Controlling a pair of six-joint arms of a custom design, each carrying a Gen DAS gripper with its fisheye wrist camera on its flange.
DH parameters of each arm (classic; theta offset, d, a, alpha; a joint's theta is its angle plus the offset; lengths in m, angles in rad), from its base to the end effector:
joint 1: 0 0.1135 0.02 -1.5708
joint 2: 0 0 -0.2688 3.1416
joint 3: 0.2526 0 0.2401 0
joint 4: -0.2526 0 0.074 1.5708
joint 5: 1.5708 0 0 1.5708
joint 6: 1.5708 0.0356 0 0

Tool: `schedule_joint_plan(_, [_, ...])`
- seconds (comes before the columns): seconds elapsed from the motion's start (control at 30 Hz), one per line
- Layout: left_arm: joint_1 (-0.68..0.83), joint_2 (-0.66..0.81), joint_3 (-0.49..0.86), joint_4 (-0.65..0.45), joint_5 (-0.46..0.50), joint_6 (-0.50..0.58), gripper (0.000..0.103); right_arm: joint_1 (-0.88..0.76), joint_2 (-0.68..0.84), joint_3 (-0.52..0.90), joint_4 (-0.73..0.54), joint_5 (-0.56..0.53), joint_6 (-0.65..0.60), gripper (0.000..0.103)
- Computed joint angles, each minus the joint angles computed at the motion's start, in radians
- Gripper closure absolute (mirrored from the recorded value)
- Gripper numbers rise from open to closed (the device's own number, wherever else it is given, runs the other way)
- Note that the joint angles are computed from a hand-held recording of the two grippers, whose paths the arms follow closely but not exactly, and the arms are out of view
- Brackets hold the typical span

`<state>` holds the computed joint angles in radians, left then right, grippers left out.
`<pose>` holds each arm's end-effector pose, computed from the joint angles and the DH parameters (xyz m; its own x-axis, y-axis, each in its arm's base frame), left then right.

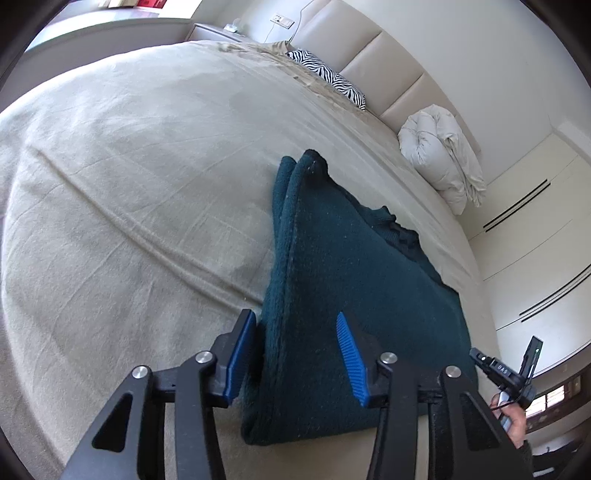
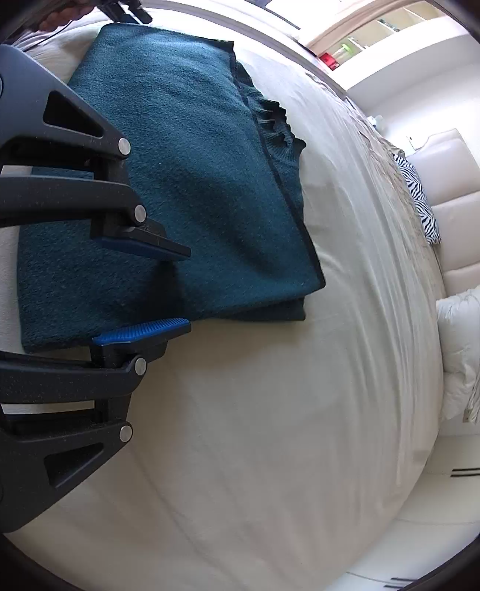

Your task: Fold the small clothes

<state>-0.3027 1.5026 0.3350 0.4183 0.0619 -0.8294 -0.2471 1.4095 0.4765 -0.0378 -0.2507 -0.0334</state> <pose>0.2173 -0.0702 0.1168 -0.6904 -0.5556 -0.4634 -0.2494 0.7840 -0.5684 0.2201 -0.0464 0.1382 -0.8032 0.1693 -0.5712 0.0744 0.9798 0.1858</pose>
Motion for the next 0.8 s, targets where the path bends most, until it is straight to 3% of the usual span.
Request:
schedule_joint_plan(0.13, [-0.019, 0.005, -0.006, -0.003, -0.033, -0.002, 0.064, -0.045, 0.011, -0.012, -0.007, -0.033, -0.015, 0.072])
schedule_joint_plan(0.37, [-0.054, 0.009, -0.007, -0.024, -0.095, -0.009, 0.084, -0.056, -0.044, -0.047, 0.000, -0.043, -0.036, 0.095])
schedule_joint_plan(0.53, [-0.069, 0.019, 0.009, -0.050, -0.114, 0.005, 0.090, -0.060, -0.105, -0.081, 0.002, -0.036, -0.038, 0.098])
schedule_joint_plan(0.8, [-0.062, 0.032, 0.034, -0.087, -0.106, 0.032, 0.092, -0.143, -0.103, -0.088, -0.025, -0.110, -0.052, 0.098])
